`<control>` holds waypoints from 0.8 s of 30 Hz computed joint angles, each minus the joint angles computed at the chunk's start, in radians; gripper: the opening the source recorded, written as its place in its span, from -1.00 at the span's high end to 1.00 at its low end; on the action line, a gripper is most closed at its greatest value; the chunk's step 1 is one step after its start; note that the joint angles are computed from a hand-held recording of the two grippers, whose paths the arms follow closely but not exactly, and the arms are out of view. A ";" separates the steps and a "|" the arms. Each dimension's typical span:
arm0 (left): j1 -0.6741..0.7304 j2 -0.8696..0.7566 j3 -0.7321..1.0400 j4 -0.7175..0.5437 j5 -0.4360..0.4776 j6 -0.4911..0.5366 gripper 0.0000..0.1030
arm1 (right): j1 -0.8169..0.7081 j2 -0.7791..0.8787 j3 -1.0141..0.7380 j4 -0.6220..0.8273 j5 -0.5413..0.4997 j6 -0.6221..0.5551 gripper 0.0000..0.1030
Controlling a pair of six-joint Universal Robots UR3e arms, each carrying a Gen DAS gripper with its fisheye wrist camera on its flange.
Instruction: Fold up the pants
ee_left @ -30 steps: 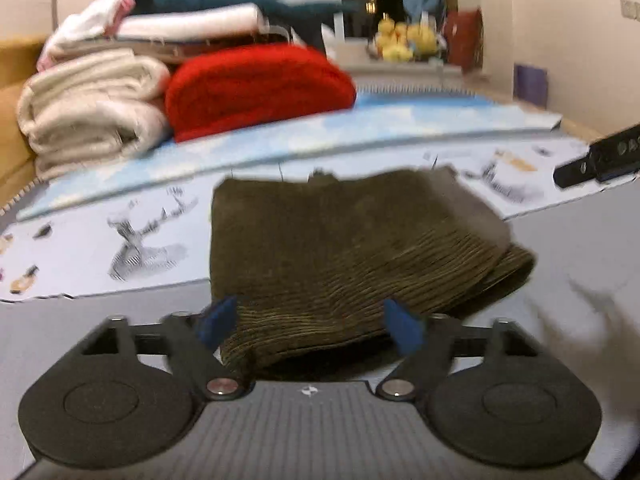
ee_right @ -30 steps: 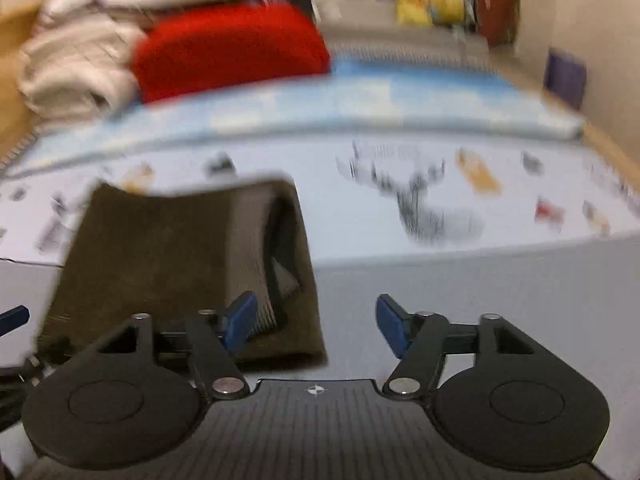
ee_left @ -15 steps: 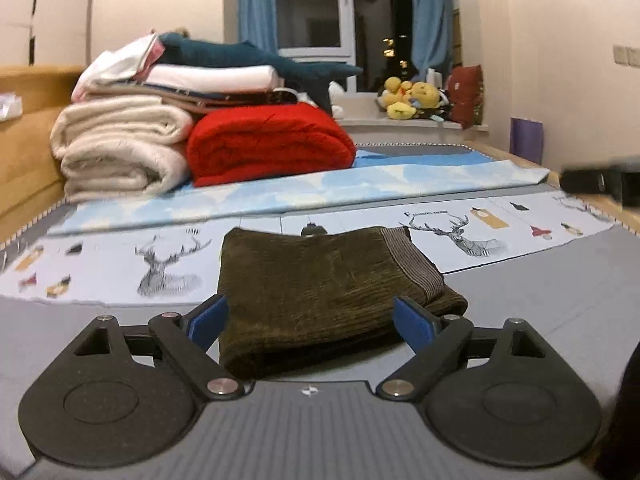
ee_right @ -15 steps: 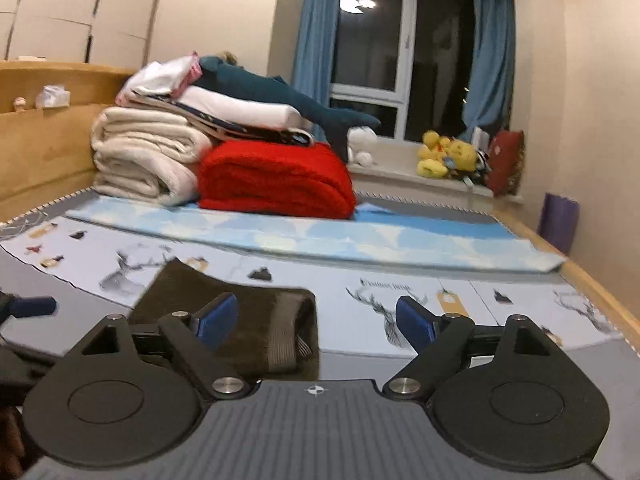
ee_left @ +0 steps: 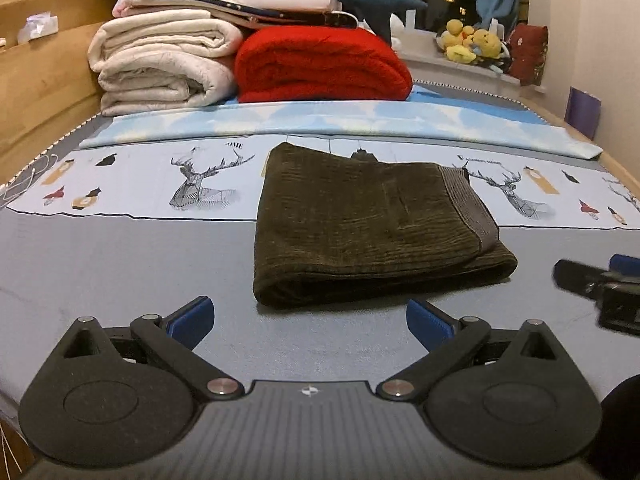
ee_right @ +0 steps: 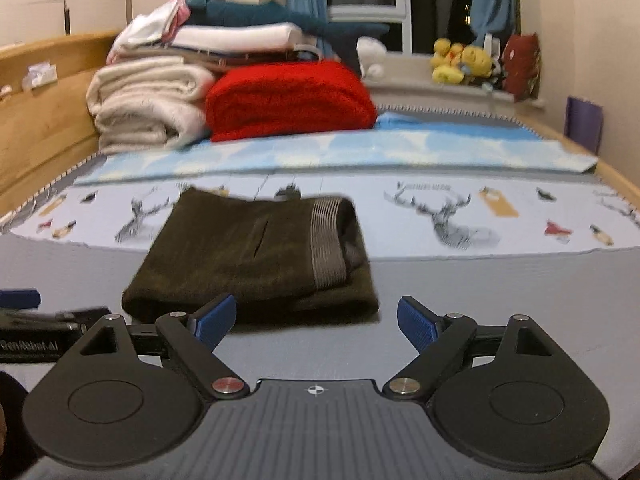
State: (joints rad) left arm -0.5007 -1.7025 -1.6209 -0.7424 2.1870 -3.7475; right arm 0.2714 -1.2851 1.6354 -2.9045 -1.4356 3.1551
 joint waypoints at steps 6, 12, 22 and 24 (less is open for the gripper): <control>-0.008 -0.055 0.057 -0.036 -0.014 0.002 -0.99 | -0.003 0.015 -0.029 0.038 0.017 -0.010 -0.73; -0.007 -0.103 0.105 -0.061 -0.037 -0.005 -0.99 | -0.028 0.008 -0.028 0.057 0.045 -0.008 -0.76; -0.011 -0.116 0.129 -0.080 -0.044 -0.033 -0.99 | -0.033 0.001 -0.022 0.070 0.056 -0.013 -0.77; -0.011 -0.114 0.128 -0.083 -0.044 -0.037 -0.99 | -0.030 0.001 -0.023 0.071 0.054 -0.021 -0.77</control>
State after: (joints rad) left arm -0.5115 -1.8162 -1.4928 -0.8257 2.1434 -3.7849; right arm 0.2412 -1.2844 1.6125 -2.8333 -1.3815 3.1345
